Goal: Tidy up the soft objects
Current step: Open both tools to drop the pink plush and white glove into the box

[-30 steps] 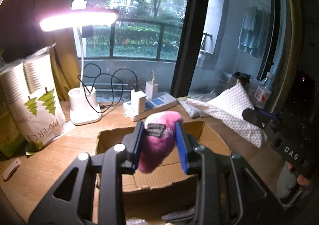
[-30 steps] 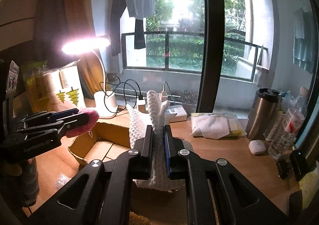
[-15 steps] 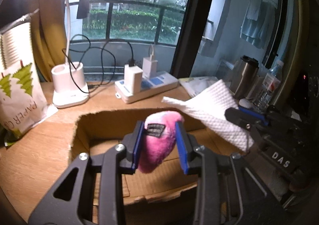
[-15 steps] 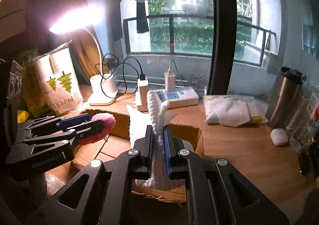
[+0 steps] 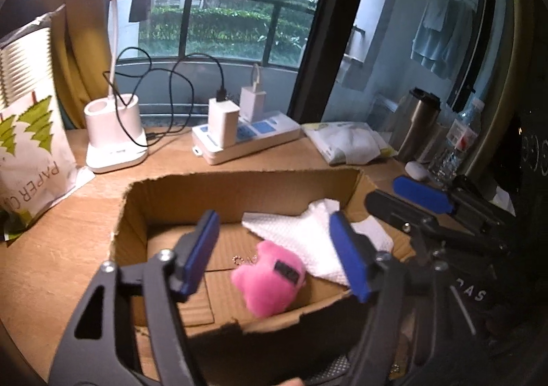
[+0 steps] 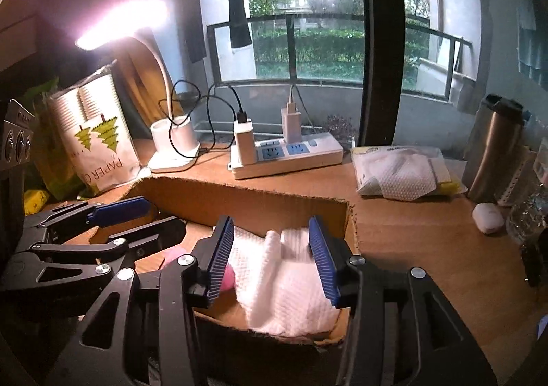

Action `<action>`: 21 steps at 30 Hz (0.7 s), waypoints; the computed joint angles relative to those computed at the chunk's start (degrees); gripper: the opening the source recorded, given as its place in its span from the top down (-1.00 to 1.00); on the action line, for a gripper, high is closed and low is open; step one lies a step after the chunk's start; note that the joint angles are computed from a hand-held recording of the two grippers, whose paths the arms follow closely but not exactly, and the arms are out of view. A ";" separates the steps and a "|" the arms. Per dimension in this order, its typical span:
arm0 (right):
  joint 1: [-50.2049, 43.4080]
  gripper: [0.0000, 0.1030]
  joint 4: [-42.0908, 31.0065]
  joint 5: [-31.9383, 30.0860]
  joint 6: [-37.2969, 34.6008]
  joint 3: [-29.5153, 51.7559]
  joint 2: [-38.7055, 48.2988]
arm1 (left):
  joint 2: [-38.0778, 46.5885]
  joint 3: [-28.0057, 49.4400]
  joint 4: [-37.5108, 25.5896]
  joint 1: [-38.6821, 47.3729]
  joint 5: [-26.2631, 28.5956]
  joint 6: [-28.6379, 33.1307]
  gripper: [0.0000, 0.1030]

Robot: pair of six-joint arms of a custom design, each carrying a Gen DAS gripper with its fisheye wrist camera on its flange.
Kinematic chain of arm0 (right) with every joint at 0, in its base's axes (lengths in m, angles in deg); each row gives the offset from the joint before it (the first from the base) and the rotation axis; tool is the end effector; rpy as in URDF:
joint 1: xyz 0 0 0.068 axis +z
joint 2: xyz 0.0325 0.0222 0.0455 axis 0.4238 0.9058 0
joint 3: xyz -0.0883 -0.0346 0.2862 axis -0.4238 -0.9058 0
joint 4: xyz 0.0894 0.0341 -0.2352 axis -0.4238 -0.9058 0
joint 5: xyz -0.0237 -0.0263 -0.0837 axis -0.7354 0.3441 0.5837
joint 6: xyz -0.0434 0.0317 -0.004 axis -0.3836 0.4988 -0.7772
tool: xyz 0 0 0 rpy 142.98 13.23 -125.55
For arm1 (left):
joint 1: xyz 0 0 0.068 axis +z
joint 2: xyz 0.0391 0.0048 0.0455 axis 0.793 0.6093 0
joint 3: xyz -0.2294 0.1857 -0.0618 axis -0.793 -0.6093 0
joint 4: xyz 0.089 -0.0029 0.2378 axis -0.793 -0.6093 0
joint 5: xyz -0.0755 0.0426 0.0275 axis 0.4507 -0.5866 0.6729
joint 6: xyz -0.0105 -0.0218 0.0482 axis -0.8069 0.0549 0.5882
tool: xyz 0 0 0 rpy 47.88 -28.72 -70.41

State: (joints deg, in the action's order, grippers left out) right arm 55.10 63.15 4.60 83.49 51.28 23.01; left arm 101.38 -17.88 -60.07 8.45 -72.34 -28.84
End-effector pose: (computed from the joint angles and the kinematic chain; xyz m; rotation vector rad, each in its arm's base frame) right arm 0.2833 0.1725 0.1655 -0.7933 2.0439 0.4704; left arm 0.2057 -0.1703 0.1660 -0.3629 2.1875 -0.1476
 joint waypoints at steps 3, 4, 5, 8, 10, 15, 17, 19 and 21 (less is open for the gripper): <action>-0.19 0.05 0.36 0.26 0.23 -1.87 -2.49 | -1.88 -0.14 -2.39 -2.00 -2.10 -1.43 -0.40; -0.23 0.05 0.51 0.34 0.32 -2.66 -3.47 | -2.54 -0.11 -3.41 -2.89 -3.00 -2.10 -0.40; -0.27 0.05 0.64 0.40 0.35 -3.60 -4.65 | -3.08 -0.10 -4.20 -3.62 -3.79 -2.59 -0.40; -0.02 0.05 1.00 0.81 0.46 -6.37 -8.17 | -5.04 0.23 -7.86 -6.79 -6.93 -5.07 -0.40; 0.32 0.05 1.13 1.16 0.56 -8.16 -10.66 | -6.36 0.49 -10.51 -9.17 -9.14 -6.97 -0.41; 1.53 0.05 1.69 1.91 1.02 -12.93 -17.00 | -8.78 1.41 -18.35 -16.14 -15.41 -13.35 -0.41; 2.14 0.05 1.79 2.27 1.26 -14.73 -19.34 | -9.33 1.77 -21.89 -18.75 -17.55 -16.99 -0.41; 2.87 0.05 1.82 2.70 1.58 -16.20 -21.11 | -9.63 1.96 -25.17 -21.29 -19.59 -20.61 -0.42; 3.82 0.05 1.81 3.43 1.70 -17.85 -23.11 | -9.66 2.25 -28.34 -23.70 -21.36 -24.41 -0.44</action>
